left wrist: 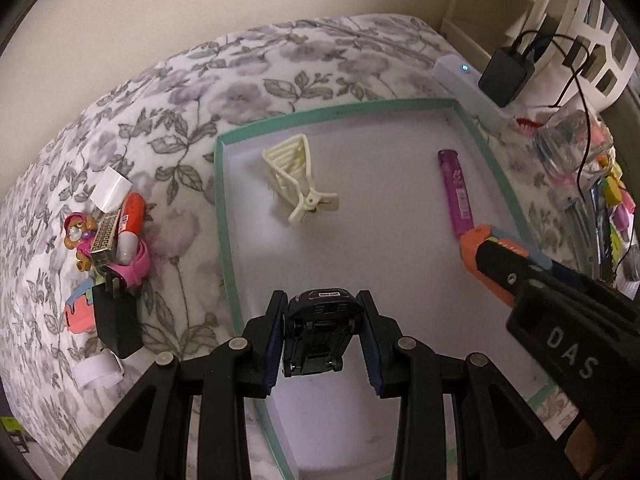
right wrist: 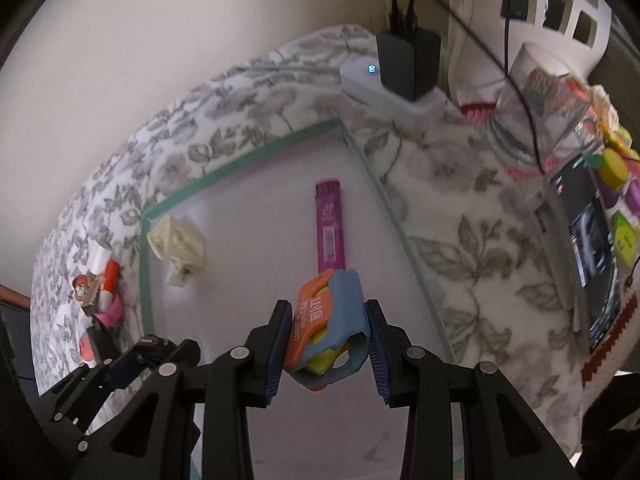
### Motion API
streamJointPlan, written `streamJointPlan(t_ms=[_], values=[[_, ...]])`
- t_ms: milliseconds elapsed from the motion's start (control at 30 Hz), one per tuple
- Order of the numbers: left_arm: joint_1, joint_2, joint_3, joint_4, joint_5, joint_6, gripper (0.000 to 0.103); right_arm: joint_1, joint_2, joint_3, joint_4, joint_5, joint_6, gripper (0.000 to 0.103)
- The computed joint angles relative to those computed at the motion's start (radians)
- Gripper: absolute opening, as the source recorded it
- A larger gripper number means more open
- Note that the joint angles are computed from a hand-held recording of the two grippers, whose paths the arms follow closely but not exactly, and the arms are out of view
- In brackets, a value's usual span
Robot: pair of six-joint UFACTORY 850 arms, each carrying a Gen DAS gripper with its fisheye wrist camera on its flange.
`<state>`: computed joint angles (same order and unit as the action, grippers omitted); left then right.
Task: Organize rigid objects
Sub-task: 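Carry the car and knife into the tray and open both tools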
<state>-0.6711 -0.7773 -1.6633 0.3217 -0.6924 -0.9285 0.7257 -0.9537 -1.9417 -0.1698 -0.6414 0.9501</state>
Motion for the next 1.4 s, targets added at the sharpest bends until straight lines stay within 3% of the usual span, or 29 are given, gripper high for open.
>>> streamJointPlan(t_ms=[533,833,1067,1133,1300,1333,1400], values=[[-0.002,-0.028,-0.033,-0.016,-0.050,0.000,0.037,0.000,-0.013,0.007,0.041,-0.044,-0.050,0.039],[-0.006,0.008,0.003,-0.002,-0.021,-0.028,0.057,0.013,-0.005,0.009,-0.010,-0.066,-0.018,0.041],[-0.004,0.064,0.061,0.030,0.009,-0.069,0.059,0.024,0.009,0.019,-0.058,-0.069,-0.001,0.049],[-0.003,0.081,0.081,0.042,0.018,-0.084,0.061,0.031,0.006,0.010,-0.086,-0.078,0.010,0.061],[0.006,0.129,0.144,0.071,0.044,-0.127,0.062,0.042,0.000,-0.006,-0.124,-0.088,0.017,0.069],[0.009,0.137,0.156,0.075,0.048,-0.135,0.064,0.044,-0.001,-0.009,-0.128,-0.089,0.017,0.071],[0.013,0.155,0.183,0.086,0.056,-0.153,0.079,0.048,-0.002,-0.012,-0.140,-0.090,0.015,0.073]])
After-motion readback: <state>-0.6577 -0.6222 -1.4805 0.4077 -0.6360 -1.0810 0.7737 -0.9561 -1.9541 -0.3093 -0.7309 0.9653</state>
